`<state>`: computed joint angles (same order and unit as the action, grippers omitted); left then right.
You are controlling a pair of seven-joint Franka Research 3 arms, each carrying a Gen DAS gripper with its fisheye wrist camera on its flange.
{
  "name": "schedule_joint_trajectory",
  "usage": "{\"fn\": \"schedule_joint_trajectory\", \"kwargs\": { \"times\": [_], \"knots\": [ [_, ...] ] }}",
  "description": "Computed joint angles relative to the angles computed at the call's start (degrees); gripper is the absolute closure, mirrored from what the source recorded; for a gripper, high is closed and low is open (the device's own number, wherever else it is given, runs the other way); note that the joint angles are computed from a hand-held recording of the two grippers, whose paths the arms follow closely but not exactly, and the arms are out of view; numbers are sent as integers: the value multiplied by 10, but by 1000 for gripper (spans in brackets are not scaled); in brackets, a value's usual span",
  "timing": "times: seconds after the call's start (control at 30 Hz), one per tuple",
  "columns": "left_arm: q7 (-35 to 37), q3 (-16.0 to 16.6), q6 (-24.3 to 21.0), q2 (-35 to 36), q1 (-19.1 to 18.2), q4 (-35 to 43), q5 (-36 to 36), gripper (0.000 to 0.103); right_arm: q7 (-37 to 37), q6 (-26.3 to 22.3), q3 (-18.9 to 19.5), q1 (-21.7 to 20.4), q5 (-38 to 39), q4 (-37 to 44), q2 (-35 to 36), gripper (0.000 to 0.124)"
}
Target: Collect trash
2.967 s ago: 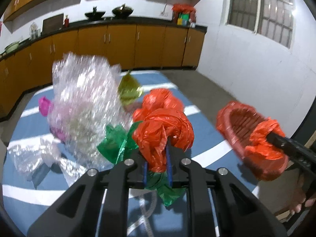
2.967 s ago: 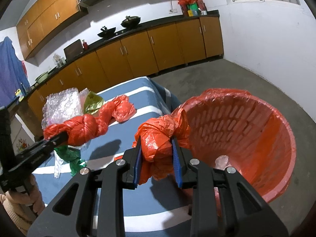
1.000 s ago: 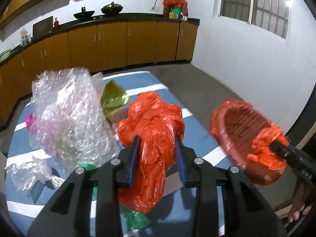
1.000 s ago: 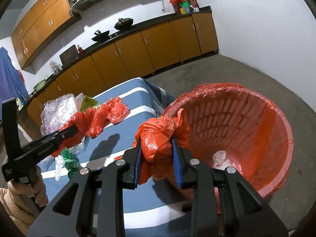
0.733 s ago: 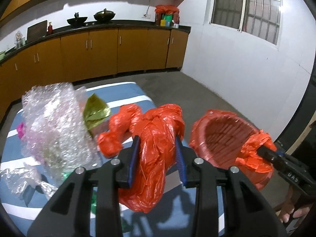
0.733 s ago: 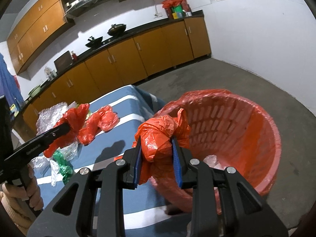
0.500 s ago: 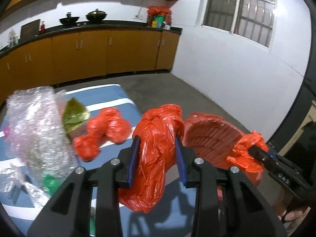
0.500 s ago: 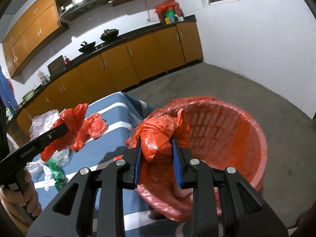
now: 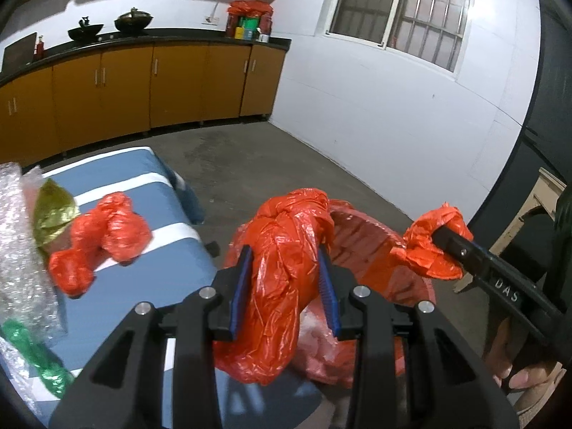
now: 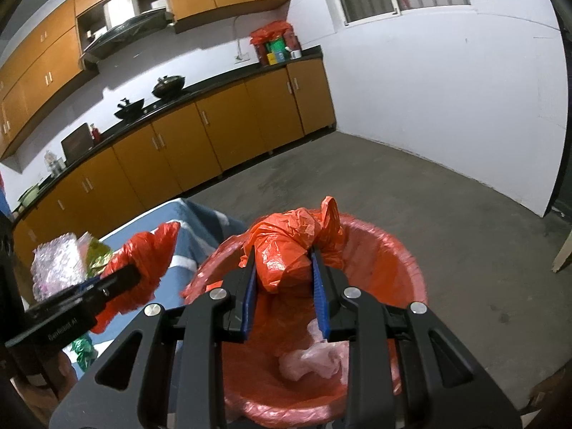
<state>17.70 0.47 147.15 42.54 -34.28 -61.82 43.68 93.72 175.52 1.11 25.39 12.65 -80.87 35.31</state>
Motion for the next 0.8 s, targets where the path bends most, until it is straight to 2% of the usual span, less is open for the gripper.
{"fn": "schedule_joint_trajectory", "kwargs": {
  "times": [0.23, 0.4, 0.53, 0.63, 0.7, 0.8],
  "knots": [
    [87, -17, -40, 109, 3, 169, -70, 63, 15, 1, -10, 0, 2, 28, 17, 93],
    [129, -12, -67, 160, 0, 246, -123, 53, 24, -4, -10, -5, 5, 39, 25, 87],
    [104, 4, -51, 121, -4, 177, -121, 52, 38, 0, -30, 7, -4, 20, 15, 86],
    [40, 35, -43, 59, -22, 80, -75, 45, 46, 3, -52, 24, -21, 2, 5, 86],
    [-8, 53, -55, 20, -40, 24, -27, 36, 45, 6, -54, 29, -31, -13, -3, 86],
    [-66, 71, -96, -39, -67, -56, 43, 29, 27, 7, -34, 22, -37, -27, -12, 85]
  ]
}}
